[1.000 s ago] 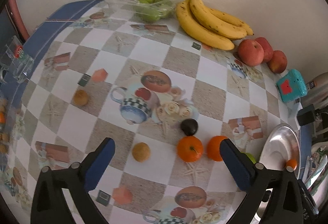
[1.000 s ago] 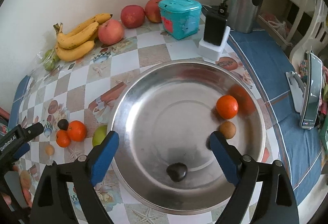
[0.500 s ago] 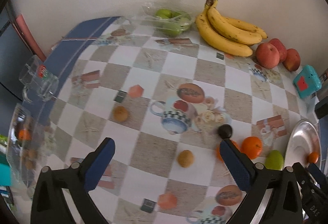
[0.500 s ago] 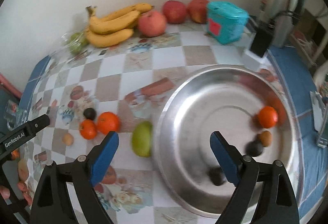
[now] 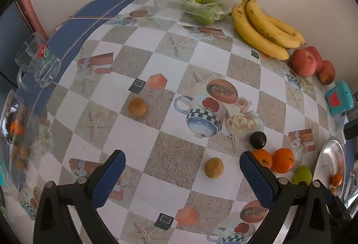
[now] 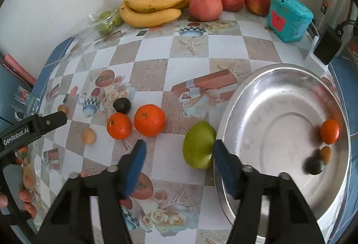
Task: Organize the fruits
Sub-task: 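Move left gripper to small brown fruit while right gripper moves to green pear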
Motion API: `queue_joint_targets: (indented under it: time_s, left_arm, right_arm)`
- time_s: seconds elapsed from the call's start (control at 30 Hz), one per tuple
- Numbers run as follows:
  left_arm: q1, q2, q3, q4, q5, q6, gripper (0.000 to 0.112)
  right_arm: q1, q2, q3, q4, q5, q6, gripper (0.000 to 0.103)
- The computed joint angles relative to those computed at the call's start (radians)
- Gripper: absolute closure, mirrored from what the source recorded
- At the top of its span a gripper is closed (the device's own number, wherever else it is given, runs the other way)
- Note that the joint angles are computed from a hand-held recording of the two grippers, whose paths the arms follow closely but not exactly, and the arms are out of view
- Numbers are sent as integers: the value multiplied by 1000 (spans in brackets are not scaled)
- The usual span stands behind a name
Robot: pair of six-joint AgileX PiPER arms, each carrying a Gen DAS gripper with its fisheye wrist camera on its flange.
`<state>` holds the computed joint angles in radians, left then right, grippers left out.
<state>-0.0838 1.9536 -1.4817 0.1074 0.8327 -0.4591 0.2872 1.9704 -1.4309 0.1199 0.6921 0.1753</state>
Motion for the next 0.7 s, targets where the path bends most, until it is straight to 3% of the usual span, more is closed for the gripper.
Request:
queue_joint_targets:
  time_s: [0.27,0.5,0.6,0.7]
  left_arm:
    - [2,7,-11,-21,3,23,9]
    - [4,20,-20,-31,12,26,9]
    - [4,21,-23,-31,14,25,9]
    - [3,24,-25,-29,16,26,9]
  right_arm:
    - [4,-6,4,0,2,-6,48]
    - [-24,-18,9,251,24,-229,50]
    - [-7,-33,12,197,-5,-189,51]
    - [18,-27,-1,12,-19,-30,51]
